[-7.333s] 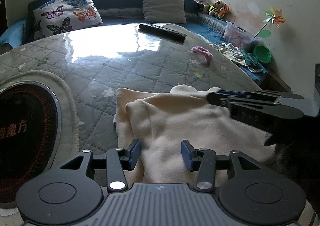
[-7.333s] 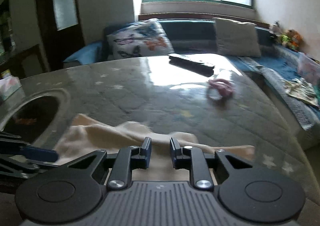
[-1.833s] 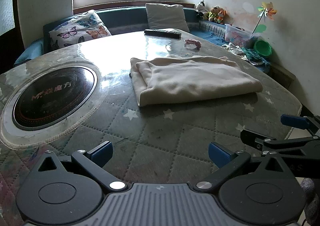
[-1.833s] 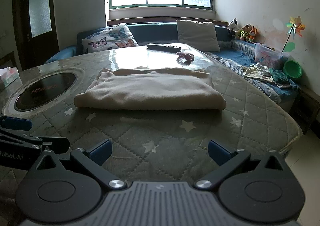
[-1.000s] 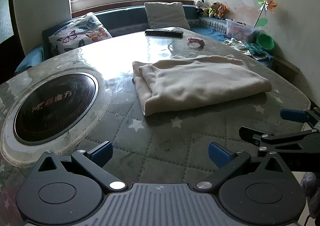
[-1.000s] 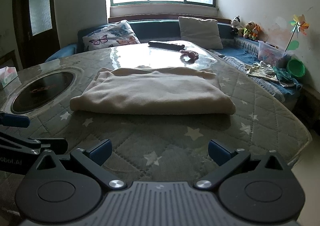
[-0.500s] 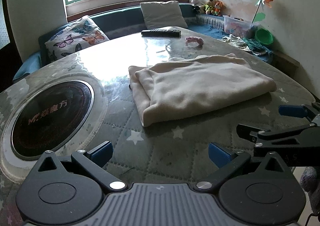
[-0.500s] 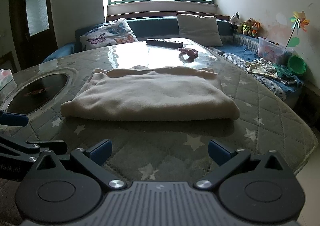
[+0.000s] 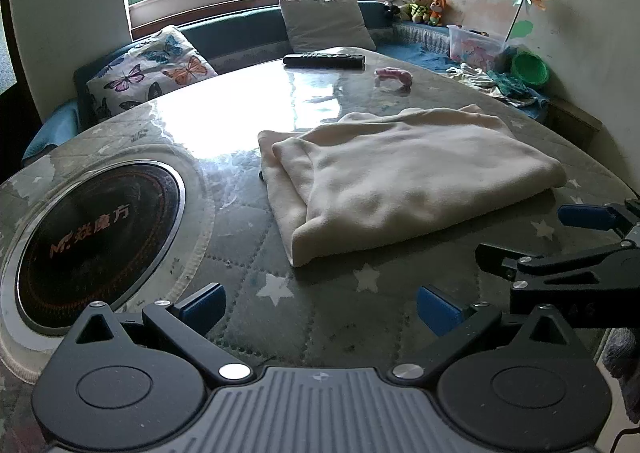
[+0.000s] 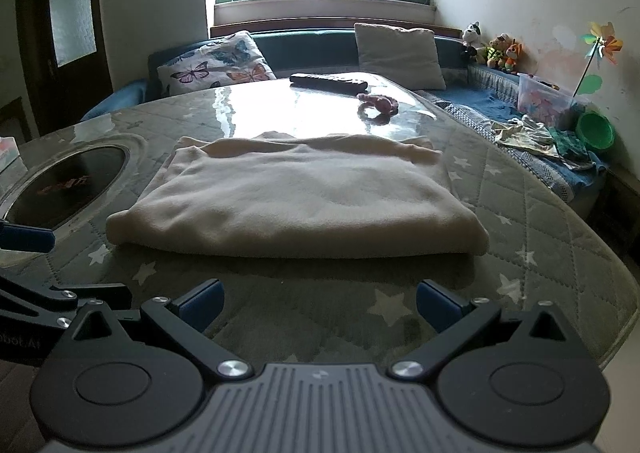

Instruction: Fold clothes

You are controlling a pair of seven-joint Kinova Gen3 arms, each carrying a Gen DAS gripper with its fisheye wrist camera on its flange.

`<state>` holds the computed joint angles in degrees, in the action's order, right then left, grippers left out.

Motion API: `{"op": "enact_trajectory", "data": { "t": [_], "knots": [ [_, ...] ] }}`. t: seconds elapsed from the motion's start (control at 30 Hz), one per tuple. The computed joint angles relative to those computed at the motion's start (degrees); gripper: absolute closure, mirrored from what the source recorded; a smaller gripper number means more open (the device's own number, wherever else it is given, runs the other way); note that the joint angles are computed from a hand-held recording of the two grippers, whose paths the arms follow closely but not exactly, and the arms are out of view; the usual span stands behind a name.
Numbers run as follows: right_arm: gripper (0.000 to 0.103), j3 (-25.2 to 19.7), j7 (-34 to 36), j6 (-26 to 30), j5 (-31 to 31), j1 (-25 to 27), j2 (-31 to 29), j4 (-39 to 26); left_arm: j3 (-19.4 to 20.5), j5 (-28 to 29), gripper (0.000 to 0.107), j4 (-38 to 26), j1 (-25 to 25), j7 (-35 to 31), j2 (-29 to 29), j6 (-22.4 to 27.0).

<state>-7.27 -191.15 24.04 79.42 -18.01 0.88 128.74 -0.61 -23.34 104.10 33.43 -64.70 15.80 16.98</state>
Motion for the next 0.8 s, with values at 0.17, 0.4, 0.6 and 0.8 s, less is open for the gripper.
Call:
{"op": "enact_trajectory", "data": {
  "t": [0.17, 0.4, 0.6, 0.8],
  "knots": [
    [0.000, 0.22, 0.77, -0.02, -0.33, 0.22, 0.30, -0.40, 0.51, 0.54, 0.004, -0.89, -0.61, -0.74, 0.67, 0.46],
    [0.000, 0.74, 1.39, -0.72, -0.30, 0.66, 0.90, -0.91, 0.99, 1.76, 0.004, -1.70, -1.19, -2.30, 1.24, 0.77],
    [0.000, 0.95, 1.66, -1.28, -0.24, 0.78, 1.32, -1.32, 0.82, 2.20, 0.004, -2.03, -1.14, -2.75, 1.45, 0.97],
    [0.000, 1.16, 1.89, -1.53, -0.20, 0.82, 1.72, -1.75, 0.85, 2.62, 0.004, -2.31, -1.37, -3.27, 1.63, 1.01]
  ]
}}
